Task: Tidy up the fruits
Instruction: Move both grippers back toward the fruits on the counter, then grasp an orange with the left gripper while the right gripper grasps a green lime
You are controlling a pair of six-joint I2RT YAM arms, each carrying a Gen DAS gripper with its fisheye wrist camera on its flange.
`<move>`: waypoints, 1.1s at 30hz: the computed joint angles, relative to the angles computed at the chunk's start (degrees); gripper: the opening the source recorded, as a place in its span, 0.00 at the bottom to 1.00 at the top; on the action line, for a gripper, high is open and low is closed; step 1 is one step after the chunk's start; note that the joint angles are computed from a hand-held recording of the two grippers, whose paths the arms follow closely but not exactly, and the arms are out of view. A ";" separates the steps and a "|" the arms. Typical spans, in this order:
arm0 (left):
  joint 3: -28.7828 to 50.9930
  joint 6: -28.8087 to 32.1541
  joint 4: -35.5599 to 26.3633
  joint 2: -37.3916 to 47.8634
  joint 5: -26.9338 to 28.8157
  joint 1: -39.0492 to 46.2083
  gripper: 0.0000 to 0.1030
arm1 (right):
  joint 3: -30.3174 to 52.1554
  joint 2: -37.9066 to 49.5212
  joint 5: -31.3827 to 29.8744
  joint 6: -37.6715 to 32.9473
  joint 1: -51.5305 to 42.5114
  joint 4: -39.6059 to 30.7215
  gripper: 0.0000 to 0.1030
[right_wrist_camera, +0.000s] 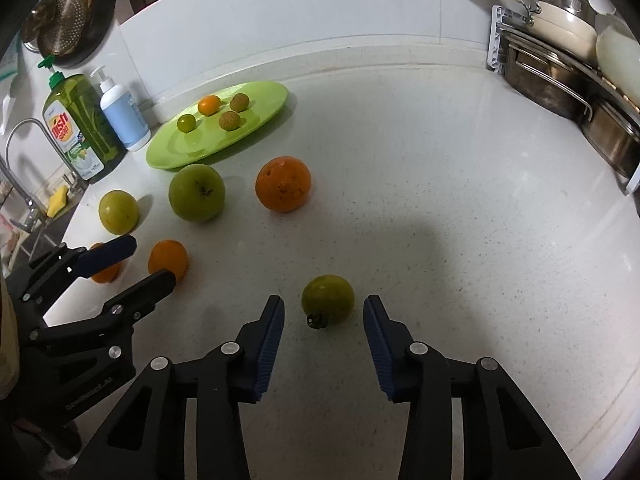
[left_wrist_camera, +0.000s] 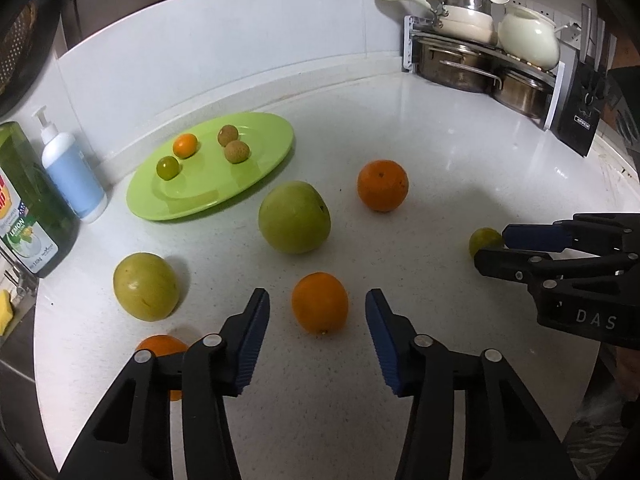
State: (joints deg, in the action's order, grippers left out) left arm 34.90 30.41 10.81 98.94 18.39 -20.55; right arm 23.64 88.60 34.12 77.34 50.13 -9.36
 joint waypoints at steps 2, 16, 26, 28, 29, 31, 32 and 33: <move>0.57 -0.30 -0.12 1.00 -0.32 -0.23 0.45 | 0.00 0.52 -0.38 -0.74 -0.63 0.73 0.37; 3.01 -1.62 -1.96 3.66 0.04 -0.55 0.31 | 0.14 1.70 -1.69 -5.10 -3.03 3.19 0.29; 3.19 -2.18 -3.24 2.03 1.03 -0.01 0.31 | -0.17 0.98 -1.52 -6.29 -3.32 3.71 0.29; 3.07 -2.35 -3.48 1.53 1.23 0.09 0.31 | -0.10 0.60 -1.16 -6.40 -3.06 3.41 0.29; 3.00 -2.44 -3.72 1.17 1.48 0.19 0.31 | -0.08 0.41 -0.97 -6.42 -2.93 3.19 0.29; 2.70 -2.73 -3.91 0.33 1.69 0.30 0.31 | 0.03 -0.12 -0.55 -6.32 -2.57 2.69 0.29; 2.59 -2.81 -4.07 -0.06 1.85 0.38 0.31 | 0.14 -0.41 -0.28 -6.28 -2.35 2.32 0.29; 2.54 -2.86 -4.31 -0.50 2.09 0.55 0.31 | 0.33 -0.84 0.05 -6.42 -2.14 1.82 0.29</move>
State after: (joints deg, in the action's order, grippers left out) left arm 37.43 27.55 6.49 98.44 20.48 -20.00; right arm 23.97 87.76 34.17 70.92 48.00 -7.54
